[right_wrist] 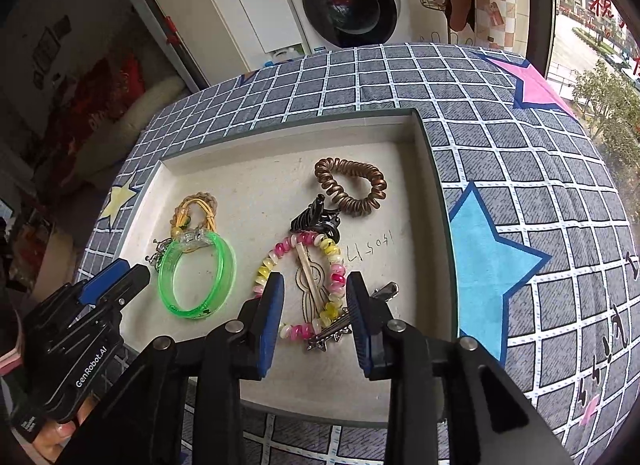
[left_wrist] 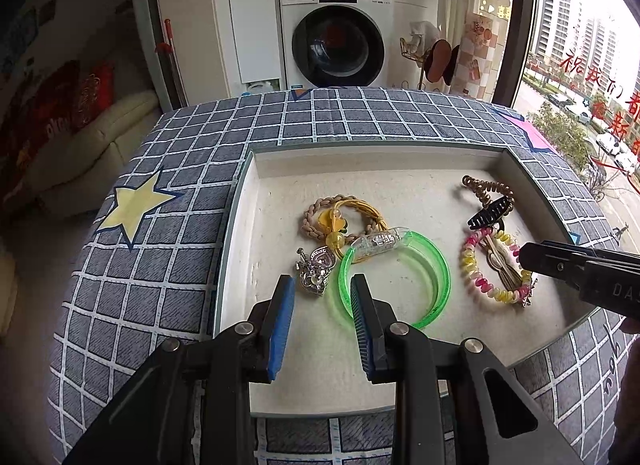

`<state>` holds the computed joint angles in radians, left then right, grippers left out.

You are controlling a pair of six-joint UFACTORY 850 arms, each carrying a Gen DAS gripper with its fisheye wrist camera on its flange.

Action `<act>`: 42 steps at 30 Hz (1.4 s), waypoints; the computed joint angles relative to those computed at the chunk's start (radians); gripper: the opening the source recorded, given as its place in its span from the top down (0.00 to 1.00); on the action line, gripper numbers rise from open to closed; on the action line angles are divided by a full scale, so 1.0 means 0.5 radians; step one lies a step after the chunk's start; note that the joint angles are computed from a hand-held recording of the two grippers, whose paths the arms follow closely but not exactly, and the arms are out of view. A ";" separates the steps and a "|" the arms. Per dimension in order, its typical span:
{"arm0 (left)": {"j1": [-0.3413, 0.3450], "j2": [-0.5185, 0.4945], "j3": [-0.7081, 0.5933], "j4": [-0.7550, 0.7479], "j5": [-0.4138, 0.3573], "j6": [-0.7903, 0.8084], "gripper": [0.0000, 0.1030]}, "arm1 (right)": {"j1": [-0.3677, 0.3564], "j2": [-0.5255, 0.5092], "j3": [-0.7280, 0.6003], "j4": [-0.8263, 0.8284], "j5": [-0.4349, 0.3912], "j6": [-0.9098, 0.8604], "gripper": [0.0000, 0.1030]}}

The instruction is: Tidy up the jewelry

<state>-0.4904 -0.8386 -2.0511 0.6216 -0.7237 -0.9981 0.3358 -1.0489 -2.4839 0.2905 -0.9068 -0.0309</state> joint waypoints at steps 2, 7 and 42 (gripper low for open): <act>-0.008 0.022 0.029 0.023 -0.003 -0.024 0.59 | 0.002 0.049 0.076 0.007 0.032 -0.013 0.64; -0.033 0.084 0.111 0.130 -0.012 -0.151 0.07 | 0.006 0.143 0.218 0.004 0.079 -0.021 0.62; -0.209 0.550 0.762 0.475 0.028 -0.682 0.00 | 0.072 0.891 1.324 -0.059 0.724 -0.092 0.00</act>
